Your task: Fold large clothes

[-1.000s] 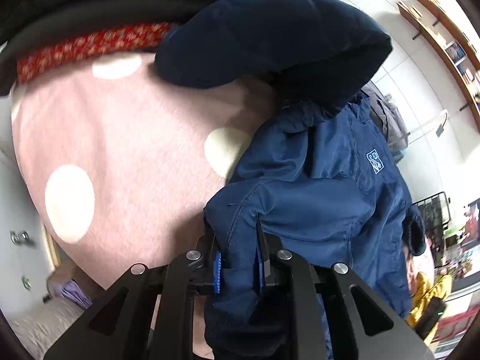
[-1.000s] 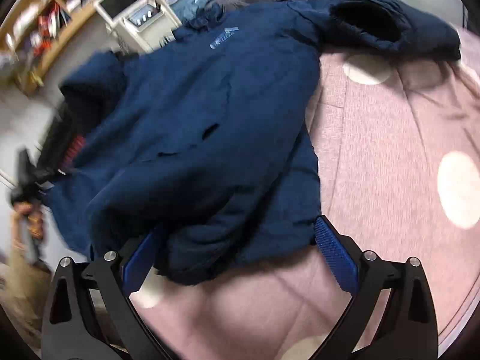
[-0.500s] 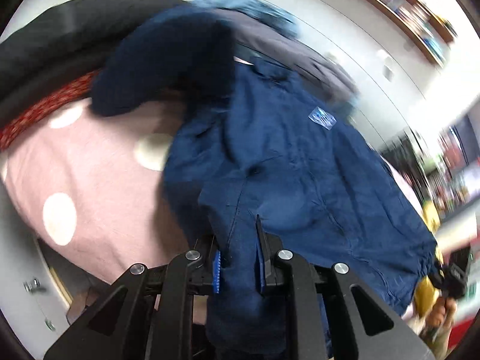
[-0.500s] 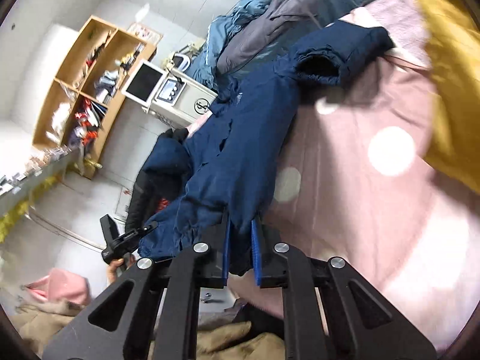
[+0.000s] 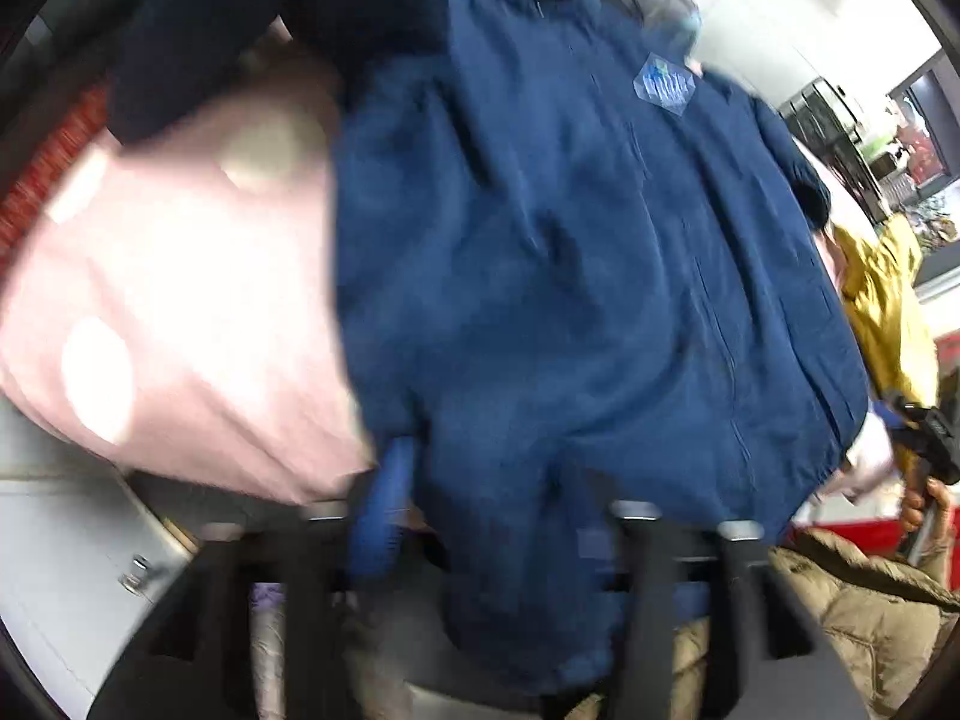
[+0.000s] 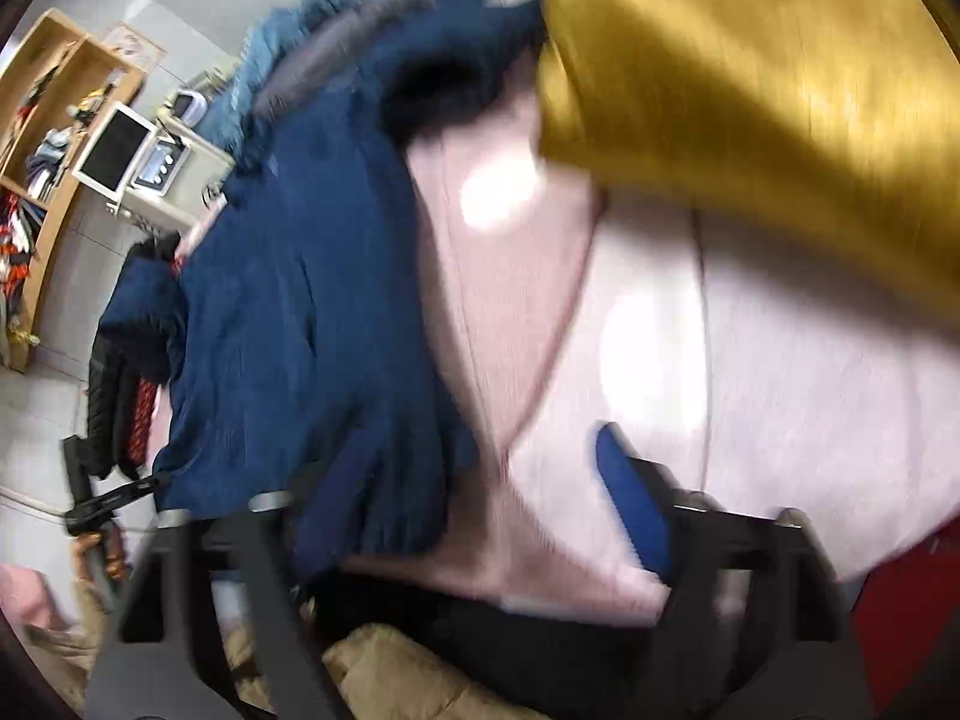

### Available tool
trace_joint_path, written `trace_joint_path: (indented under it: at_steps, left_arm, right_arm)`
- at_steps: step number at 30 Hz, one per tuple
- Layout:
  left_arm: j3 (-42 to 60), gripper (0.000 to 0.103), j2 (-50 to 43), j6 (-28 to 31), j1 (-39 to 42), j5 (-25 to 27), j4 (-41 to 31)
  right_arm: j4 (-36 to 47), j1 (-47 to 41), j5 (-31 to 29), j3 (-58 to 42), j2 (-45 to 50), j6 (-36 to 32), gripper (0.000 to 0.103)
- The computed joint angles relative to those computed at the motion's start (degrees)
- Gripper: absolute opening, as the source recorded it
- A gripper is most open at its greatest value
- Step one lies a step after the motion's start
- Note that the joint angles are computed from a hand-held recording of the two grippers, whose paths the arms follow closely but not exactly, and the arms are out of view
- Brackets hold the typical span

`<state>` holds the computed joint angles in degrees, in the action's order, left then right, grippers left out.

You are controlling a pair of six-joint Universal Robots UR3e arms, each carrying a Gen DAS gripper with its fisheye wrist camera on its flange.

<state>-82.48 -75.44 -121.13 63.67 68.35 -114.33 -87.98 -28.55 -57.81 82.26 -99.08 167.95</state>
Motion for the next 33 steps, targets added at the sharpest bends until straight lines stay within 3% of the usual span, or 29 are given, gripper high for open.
trace_joint_path:
  at_steps: [2, 4, 5, 7, 9, 11, 13, 15, 17, 20, 22, 23, 24, 26, 28, 30, 31, 33]
  left_arm:
    - [-0.23, 0.077, 1.66, -1.80, 1.83, -1.62, 5.32]
    - [3.91, 0.081, -0.37, -1.52, 3.80, -4.74, 2.50]
    - [5.41, 0.088, -1.33, -2.66, 5.45, -8.07, 1.75]
    - [4.47, 0.094, -1.32, -9.53, 5.45, -11.99, 6.17]
    - [0.45, 0.094, -2.74, -22.10, -0.06, -13.59, 19.63]
    - [-1.13, 0.094, -6.19, -32.74, -7.44, -8.51, 33.24]
    - [-1.97, 0.094, -9.76, -39.04, -13.27, -2.90, 45.28]
    - [-0.94, 0.094, -17.06, -45.49, -21.47, 6.77, 60.01]
    - [6.16, 0.094, -26.62, -47.80, -28.86, 17.01, 65.73]
    - [20.06, 0.093, -40.38, -46.02, -35.99, 30.78, 66.16]
    - [24.43, 0.070, -43.82, -45.53, -36.59, 33.15, 65.80]
    - [28.11, 0.045, -45.46, -45.73, -35.90, 33.55, 63.60]
    - [29.56, 0.030, -45.80, -46.15, -34.82, 33.36, 62.41]
    - [33.43, 0.023, -45.53, -49.90, -30.13, 29.81, 58.11]
    - [39.21, 0.022, -46.64, -53.34, -24.62, 25.54, 51.58]
    - [43.71, 0.022, -48.18, -55.43, -17.94, 17.00, 45.16]
    - [43.36, 0.022, -48.31, -55.41, -16.99, 16.98, 45.63]
    - [42.48, 0.022, -49.88, -53.07, -17.50, 22.16, 47.97]
  right_arm:
    - [-2.97, 4.17, -3.32, -4.88, 3.77, -0.01, 0.080]
    - [-4.75, 8.68, -5.69, -9.24, 7.91, 0.81, 0.080]
    - [-5.93, 11.61, -6.81, -11.52, 10.33, 1.62, 0.080]
    - [-7.67, 15.19, -7.65, -13.62, 13.46, 2.86, 0.080]
    - [-9.01, 18.79, -8.17, -16.44, 17.75, 4.74, 0.080]
    - [-10.62, 21.78, -8.47, -17.47, 20.27, 6.57, 0.080]
    - [-12.79, 23.80, -9.95, -16.33, 20.21, 7.85, 0.080]
    - [-14.14, 24.50, -10.88, -14.65, 18.99, 8.08, 0.080]
    - [-13.95, 23.87, -10.60, -12.68, 16.97, 7.58, 0.080]
    - [-13.62, 22.67, -10.38, -11.09, 15.59, 8.21, 0.080]
    - [-13.54, 21.71, -10.73, -9.51, 14.44, 8.62, 0.080]
    - [-13.80, 21.75, -10.96, -9.07, 14.31, 9.20, 0.080]
    - [-13.96, 21.55, -10.99, -8.54, 14.07, 9.46, 0.080]
    - [-14.46, 21.29, -11.47, -7.81, 13.80, 9.56, 0.080]
    - [-15.16, 22.14, -12.79, -8.37, 14.75, 9.47, 0.080]
    - [-15.22, 23.36, -13.82, -10.30, 16.39, 9.28, 0.080]
    - [-15.55, 24.19, -14.16, -11.59, 17.40, 8.91, 0.080]
    - [-17.05, 25.49, -15.01, -13.00, 18.48, 7.85, 0.080]
